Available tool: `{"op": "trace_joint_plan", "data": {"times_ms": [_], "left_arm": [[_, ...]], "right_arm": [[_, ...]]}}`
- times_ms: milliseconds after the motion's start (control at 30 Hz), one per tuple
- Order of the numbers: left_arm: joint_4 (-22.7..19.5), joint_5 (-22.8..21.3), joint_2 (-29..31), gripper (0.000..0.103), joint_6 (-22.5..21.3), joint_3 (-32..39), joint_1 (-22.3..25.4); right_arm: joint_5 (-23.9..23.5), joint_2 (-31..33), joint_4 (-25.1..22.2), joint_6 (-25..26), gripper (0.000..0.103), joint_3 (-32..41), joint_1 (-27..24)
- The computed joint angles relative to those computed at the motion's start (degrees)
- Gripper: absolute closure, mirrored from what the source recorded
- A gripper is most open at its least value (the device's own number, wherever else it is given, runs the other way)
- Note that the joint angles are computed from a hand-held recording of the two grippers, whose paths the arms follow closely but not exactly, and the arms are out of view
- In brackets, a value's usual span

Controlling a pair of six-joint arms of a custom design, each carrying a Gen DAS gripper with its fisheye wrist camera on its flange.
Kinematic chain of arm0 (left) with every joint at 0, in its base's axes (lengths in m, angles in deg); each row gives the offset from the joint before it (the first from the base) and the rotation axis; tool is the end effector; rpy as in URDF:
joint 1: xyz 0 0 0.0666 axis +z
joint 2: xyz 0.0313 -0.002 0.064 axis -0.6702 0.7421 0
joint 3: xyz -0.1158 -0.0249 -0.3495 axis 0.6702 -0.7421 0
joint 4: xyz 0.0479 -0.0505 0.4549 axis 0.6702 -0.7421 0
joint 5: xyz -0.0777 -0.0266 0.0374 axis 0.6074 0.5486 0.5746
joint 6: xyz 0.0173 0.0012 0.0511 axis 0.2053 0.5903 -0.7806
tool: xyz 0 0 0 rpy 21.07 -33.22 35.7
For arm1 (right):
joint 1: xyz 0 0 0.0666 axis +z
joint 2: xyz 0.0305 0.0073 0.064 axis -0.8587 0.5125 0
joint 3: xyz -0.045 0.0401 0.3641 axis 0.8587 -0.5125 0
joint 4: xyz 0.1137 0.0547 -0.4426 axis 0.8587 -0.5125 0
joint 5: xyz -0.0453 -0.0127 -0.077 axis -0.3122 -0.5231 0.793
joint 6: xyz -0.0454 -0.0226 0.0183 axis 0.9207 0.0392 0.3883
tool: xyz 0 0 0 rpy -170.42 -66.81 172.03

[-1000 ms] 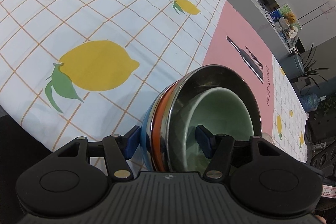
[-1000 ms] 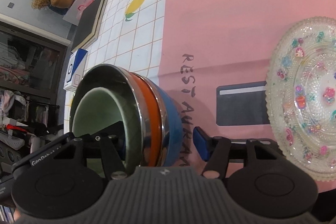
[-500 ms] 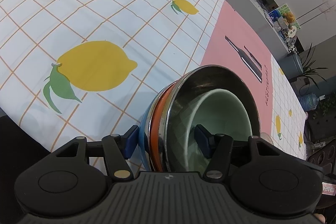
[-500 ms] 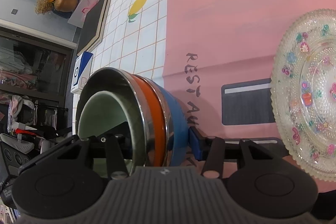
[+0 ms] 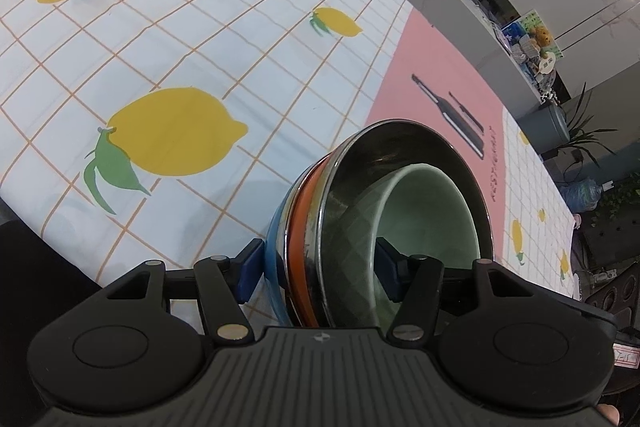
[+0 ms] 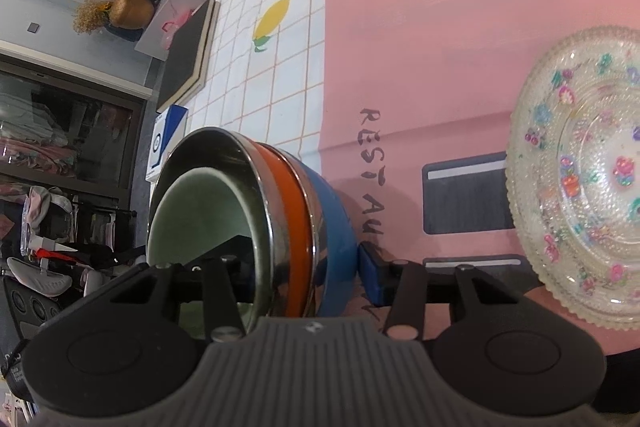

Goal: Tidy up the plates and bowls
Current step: 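Close both grippers on the rim of the bowl stack, then carry the bowl stack over the plate stack and lower it on top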

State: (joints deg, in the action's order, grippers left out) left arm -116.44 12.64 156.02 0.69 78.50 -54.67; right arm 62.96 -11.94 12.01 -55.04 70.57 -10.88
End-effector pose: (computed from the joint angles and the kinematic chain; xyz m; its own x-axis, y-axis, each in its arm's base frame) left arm 0.4407 -0.1173 0.4904 -0.9450 0.1139 -0.3067 0.2629 0.8222 -0.5048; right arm 0.3274 0.3550 0.4550 -0.6340 0.7557 -0.1645 0.4912 0.5577 0.6691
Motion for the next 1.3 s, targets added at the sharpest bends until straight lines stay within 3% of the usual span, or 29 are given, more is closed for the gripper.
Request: {"op": "trace_joint_plan", "data": {"times_ms": [367,733,1000,1300], "left_arm": [[0.2,0.2,-2.1,0.037,3.6,1.1,-5.5],[2.3,1.9,-1.1,0.041,8.1,2.6,-14.0],[2.9,0.1,0.7,0.041,9.5,3.2,-19.1],[1.4,-0.9,1.8,0.041,10.1,2.5,-21.2]], "right_arm": [[4.4,-8.2,-4.5,-1.4,0.057,-3.4,1.3],[9.2,-18.8,-13.2,-6.1,0.058,-7.7,2.0],[8.1,-25.0,-15.3,-8.0,0.058,-12.1,0.4],[6.2,-28.4,-16.0,-10.2,0.058,-15.9,0.5]]}}
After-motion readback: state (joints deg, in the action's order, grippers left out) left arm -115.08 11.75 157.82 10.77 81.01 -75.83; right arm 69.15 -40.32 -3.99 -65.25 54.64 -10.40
